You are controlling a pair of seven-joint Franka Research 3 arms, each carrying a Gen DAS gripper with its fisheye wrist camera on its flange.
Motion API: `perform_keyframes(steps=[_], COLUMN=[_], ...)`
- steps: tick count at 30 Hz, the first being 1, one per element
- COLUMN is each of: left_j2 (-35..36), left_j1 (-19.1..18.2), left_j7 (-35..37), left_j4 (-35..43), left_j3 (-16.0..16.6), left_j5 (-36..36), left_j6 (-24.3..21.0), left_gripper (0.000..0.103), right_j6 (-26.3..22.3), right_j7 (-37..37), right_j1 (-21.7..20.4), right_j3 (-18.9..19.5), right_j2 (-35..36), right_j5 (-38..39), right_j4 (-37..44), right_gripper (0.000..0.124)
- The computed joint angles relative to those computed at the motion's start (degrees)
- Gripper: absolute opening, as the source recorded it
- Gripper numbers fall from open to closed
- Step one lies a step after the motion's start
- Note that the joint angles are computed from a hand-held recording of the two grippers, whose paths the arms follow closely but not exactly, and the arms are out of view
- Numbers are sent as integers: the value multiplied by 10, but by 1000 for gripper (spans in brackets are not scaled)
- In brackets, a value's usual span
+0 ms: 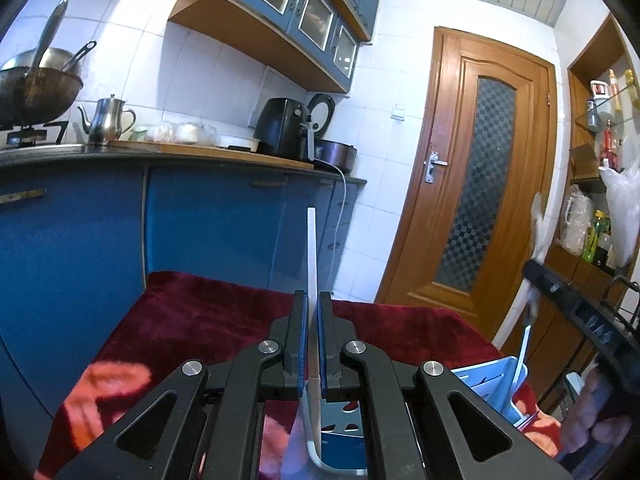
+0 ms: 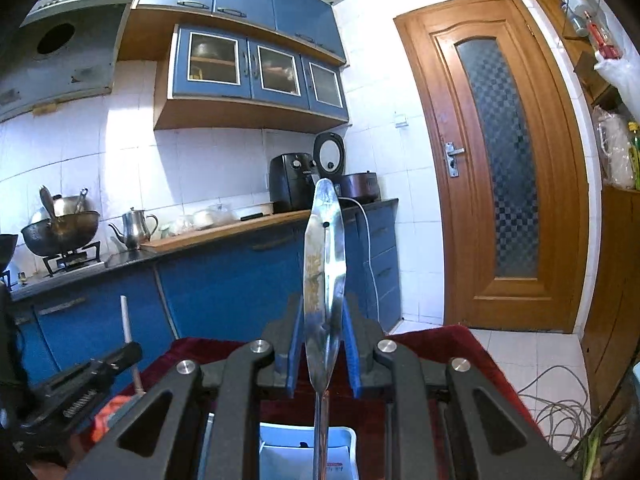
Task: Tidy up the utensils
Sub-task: 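Lower the chopstick into the holder and open the left tool while the right tool releases the tongs inside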
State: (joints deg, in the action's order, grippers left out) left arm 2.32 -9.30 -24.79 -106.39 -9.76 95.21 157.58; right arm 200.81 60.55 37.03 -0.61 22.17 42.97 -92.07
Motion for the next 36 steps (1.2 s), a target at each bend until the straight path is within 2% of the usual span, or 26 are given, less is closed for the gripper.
perform_keyframes(steps=[7,10,11,15,18,25,29,30,32,34,36], left_j2=[8,8,7,3,-2,-26,-51,-60,-74,-92,-109], left_j1=[-2,-4,-4,-5,-5,-1,2,3,5,8,11], left_j7=[20,22,19,24,40,79,107,118,142,172,194], left_j4=[6,8,7,5,2,-13,-36,-44,-59,-77,-94], left_j3=[1,2,2,1,0,-5,-12,-15,-20,-25,-31], left_j5=[-17,-24,-22,-27,-43,-89,-128,-140,-168,-202,-229], left_j6=[-1,-1,-1,3,13,32,29,27,26,23,22], left_gripper=[4,4,5,16,16,16,16,17,17,16,16], right_j6=[-16,-37,-38,-48,-44,-36,-35,-37,-51,-64,-77], right_j7=[-6,9,20,51,78,104,125,124,92,54,10], right_j1=[15,2,-11,-22,-42,-36,-62,-59,-17,32,100], right_j3=[-19,-8,6,13,31,23,49,46,8,-36,-97], right_j2=[8,-4,-10,-22,-28,-66,-100,-109,-127,-143,-162], right_j5=[9,-9,-24,-61,-88,-100,-117,-114,-73,-27,30], right_j4=[-7,-22,-32,-51,-61,-101,-138,-146,-158,-168,-179], right_gripper=[21,22,22,25,34,36,37,37,37,37,37])
